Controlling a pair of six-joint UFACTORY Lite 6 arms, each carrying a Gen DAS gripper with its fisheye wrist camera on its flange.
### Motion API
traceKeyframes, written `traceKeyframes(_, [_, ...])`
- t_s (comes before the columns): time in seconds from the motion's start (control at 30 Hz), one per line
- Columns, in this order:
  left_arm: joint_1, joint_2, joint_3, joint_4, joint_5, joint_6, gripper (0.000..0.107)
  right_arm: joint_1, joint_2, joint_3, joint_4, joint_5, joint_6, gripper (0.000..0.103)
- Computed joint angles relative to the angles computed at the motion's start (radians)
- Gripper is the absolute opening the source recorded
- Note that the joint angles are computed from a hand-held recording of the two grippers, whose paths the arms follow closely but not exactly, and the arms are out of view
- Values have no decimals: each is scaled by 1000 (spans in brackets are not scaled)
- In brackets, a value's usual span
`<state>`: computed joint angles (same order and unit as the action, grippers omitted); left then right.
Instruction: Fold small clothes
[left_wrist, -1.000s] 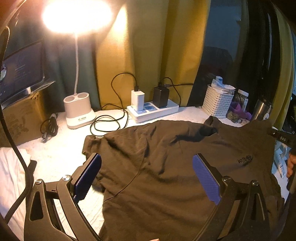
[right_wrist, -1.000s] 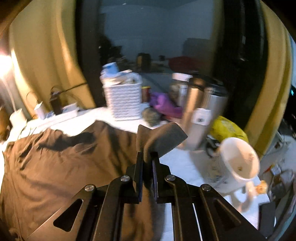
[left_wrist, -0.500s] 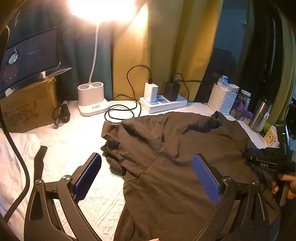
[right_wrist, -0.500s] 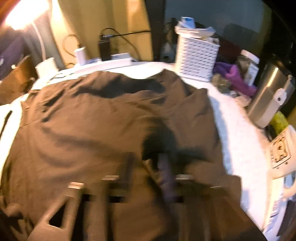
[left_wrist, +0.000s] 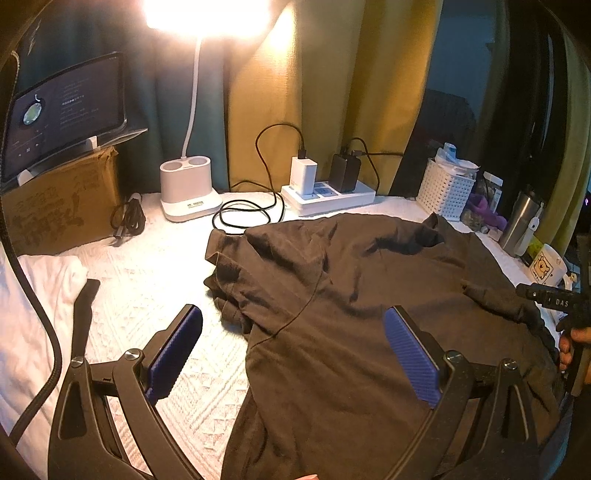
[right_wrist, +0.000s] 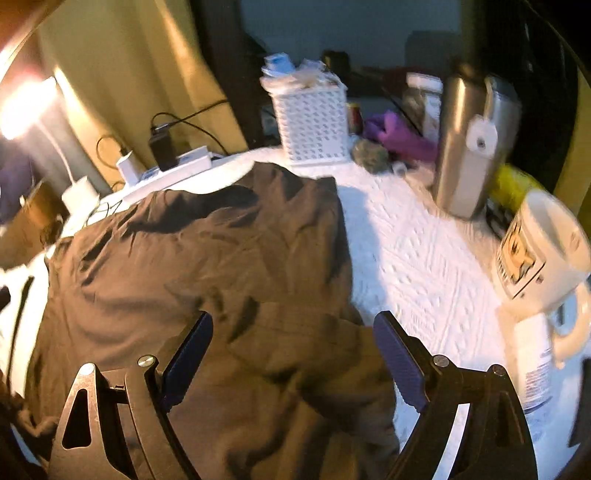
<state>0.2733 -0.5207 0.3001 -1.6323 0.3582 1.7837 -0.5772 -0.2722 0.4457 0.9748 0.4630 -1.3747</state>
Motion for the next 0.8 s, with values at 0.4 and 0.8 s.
traceKeyframes(0.4, [-117, -88, -24, 132, -100, -190, 98, -219, 140, 49, 36, 155, -177, 48])
traceKeyframes(0.8, [-159, -242, -80, 472, -101, -558, 98, -165, -276, -167, -85, 146, -95, 14])
